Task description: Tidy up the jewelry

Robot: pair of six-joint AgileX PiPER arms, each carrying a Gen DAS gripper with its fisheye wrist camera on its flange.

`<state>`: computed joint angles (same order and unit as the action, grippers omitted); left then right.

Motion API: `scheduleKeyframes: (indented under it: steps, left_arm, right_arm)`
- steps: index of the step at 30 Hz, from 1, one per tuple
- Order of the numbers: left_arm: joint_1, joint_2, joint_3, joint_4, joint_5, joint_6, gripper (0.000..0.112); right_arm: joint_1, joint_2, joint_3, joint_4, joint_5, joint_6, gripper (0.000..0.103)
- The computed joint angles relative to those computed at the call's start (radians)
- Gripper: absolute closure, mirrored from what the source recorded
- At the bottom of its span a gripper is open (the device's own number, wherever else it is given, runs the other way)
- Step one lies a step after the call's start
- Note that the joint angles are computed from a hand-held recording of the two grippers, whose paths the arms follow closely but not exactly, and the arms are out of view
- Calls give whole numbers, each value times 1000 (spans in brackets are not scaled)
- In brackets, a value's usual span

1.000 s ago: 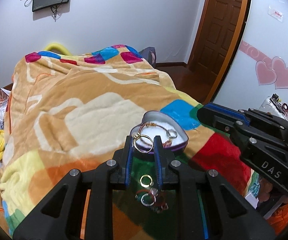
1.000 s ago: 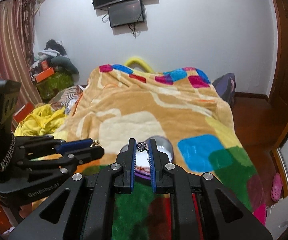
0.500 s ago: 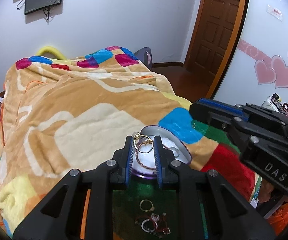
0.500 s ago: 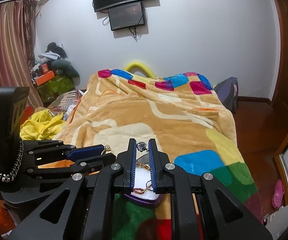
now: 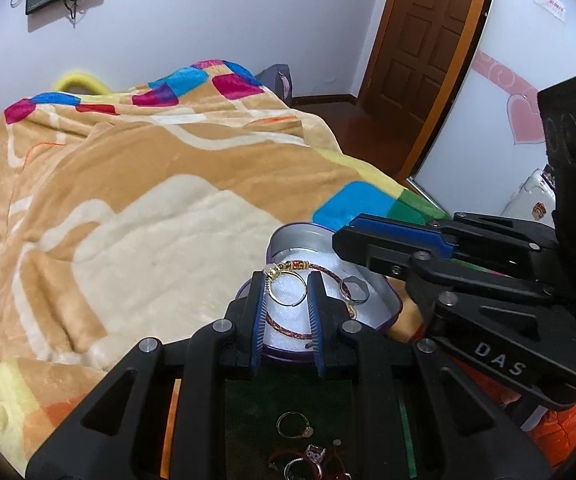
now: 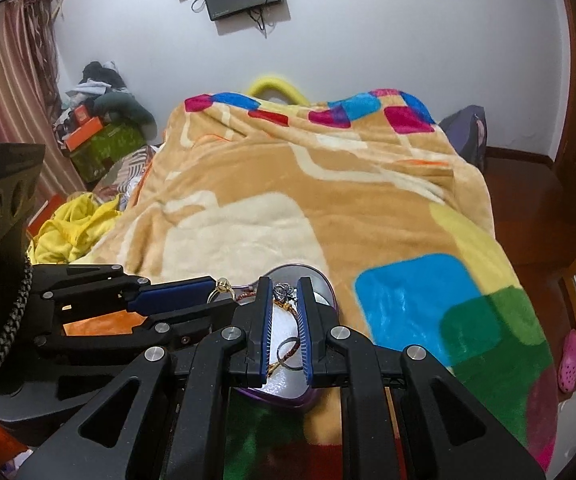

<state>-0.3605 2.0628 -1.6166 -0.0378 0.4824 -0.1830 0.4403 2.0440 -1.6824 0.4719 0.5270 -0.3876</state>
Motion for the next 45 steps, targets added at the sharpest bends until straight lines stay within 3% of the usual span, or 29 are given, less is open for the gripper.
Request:
scheduleKeyframes:
  steps: [7,15,17,20,31,37,45]
  left_arm:
    - [13,11,-15,-56,10,55,93]
    - [0,-15,11,25,9,-29,93]
    - [-5,-38,36,72,-4,-74,93]
    - [-8,-80,74,110,-22,-113,92]
    - [-19,-225,190,264,-38,-278,90]
    - [-36,-307,275,345,-49,-366,80]
    - [-54,-371,393,387,-41,-424,79]
  right_arm:
    - [7,32,-46,-54,44,39,92]
    - [24,31,-69,-141,88,108,91]
    - [23,27,-71,-143,93,112,86]
    - [26,2,-47,-157,80,134,82]
    - [47,-149,89,-214,-3,206,82]
    - [77,-238,179,-269,-52,256,82]
    - [110,-274,258,-305,-64,296,81]
